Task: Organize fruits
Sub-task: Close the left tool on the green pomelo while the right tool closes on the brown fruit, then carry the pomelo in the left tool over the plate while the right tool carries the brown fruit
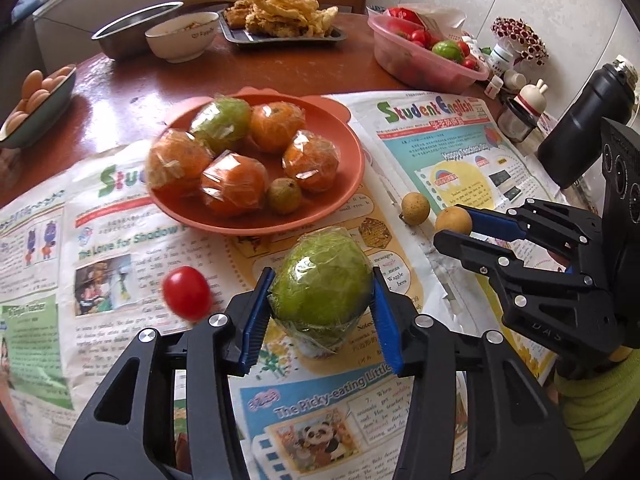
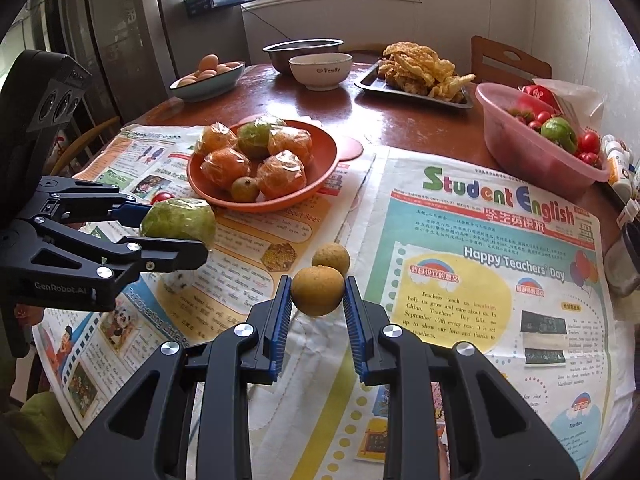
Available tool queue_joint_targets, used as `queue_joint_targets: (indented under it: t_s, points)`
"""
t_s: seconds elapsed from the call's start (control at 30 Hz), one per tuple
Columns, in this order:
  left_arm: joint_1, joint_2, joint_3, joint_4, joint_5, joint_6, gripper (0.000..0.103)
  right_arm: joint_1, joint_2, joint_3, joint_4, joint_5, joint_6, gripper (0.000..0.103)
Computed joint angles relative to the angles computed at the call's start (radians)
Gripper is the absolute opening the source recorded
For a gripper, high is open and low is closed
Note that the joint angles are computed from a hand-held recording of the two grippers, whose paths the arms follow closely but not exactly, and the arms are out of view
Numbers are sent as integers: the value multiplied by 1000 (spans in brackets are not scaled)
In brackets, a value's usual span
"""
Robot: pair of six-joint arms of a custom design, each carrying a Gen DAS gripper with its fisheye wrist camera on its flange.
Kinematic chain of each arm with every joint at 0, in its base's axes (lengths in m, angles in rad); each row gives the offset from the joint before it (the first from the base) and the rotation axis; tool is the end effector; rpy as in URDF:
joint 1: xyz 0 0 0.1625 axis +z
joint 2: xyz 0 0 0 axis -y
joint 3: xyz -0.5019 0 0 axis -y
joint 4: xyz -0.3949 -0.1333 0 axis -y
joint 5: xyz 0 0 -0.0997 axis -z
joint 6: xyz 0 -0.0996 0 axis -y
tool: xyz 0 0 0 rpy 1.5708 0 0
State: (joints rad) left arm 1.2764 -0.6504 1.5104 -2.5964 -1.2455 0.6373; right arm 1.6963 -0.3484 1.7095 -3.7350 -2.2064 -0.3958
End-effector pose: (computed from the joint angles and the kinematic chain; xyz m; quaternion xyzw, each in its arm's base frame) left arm -0.0657 -0.7857 0.0905 0.4298 0.8846 -0.0529 0.1729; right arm 0.1588 -0.6662 -0.0363 0.1073 -0.8763 0.3291 0.3350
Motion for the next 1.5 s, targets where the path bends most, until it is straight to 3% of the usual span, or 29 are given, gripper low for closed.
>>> queue_joint_targets:
  t_s: [0.67,1.5]
  points:
    - [-10,4,-122,36,-22,-13,38,35,-15,-122,102,-4,-59,25]
    - [-13,112,-280,119,-15,-17,38,2,-7,-252,230,36,-76,25]
